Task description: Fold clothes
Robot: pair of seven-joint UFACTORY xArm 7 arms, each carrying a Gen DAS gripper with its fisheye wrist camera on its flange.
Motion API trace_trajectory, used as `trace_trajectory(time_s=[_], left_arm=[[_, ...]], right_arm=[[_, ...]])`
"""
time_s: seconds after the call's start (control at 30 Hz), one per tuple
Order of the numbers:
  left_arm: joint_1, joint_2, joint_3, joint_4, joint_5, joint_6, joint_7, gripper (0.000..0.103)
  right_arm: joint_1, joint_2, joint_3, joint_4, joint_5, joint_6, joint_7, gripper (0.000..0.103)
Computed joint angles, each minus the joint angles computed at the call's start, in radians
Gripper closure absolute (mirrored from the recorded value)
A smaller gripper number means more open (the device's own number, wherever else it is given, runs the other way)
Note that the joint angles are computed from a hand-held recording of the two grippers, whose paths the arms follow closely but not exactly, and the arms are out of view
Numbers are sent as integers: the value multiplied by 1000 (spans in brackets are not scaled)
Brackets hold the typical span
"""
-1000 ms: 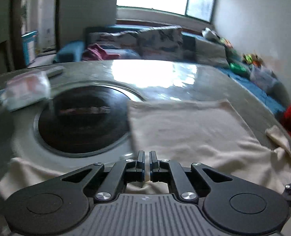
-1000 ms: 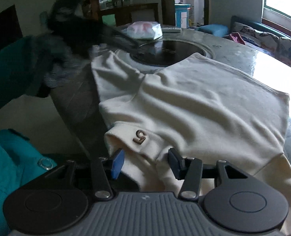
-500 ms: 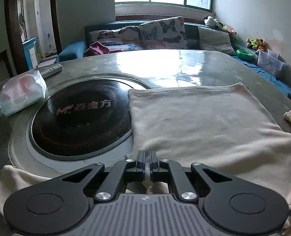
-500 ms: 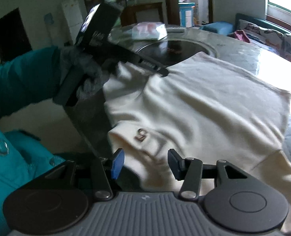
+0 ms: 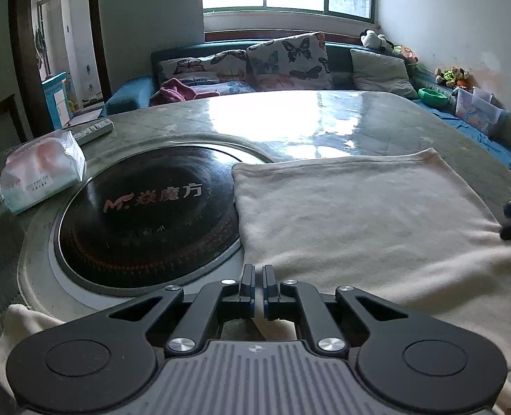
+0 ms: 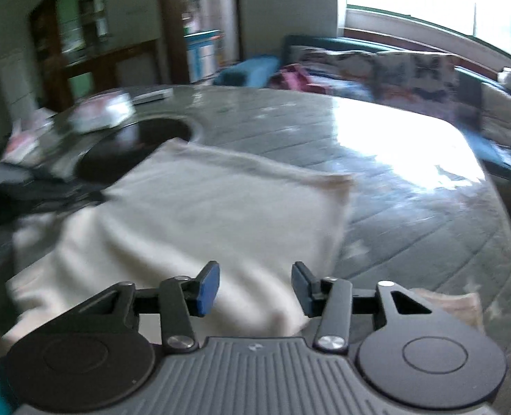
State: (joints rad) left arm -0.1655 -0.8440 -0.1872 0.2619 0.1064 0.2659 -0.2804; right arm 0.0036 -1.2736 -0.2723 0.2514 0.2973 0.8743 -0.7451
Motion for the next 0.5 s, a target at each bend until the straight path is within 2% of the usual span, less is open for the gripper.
trace_trajectory(time_s=[0.17, 0.4, 0.47, 0.5], left_arm=[[16, 21, -7, 4, 13, -22, 3, 97], [30, 59, -3, 15, 23, -50, 15, 96], [39, 80, -6, 25, 29, -58, 21, 96], [45, 91, -9, 31, 32, -62, 22, 96]], right_arm=[[22, 190, 26, 21, 15, -207, 30, 69], [74, 370, 24, 52, 28, -362, 42, 83], [90, 391, 24, 57, 37, -388, 47, 92], [98, 407, 36, 60, 40, -411, 58, 93]])
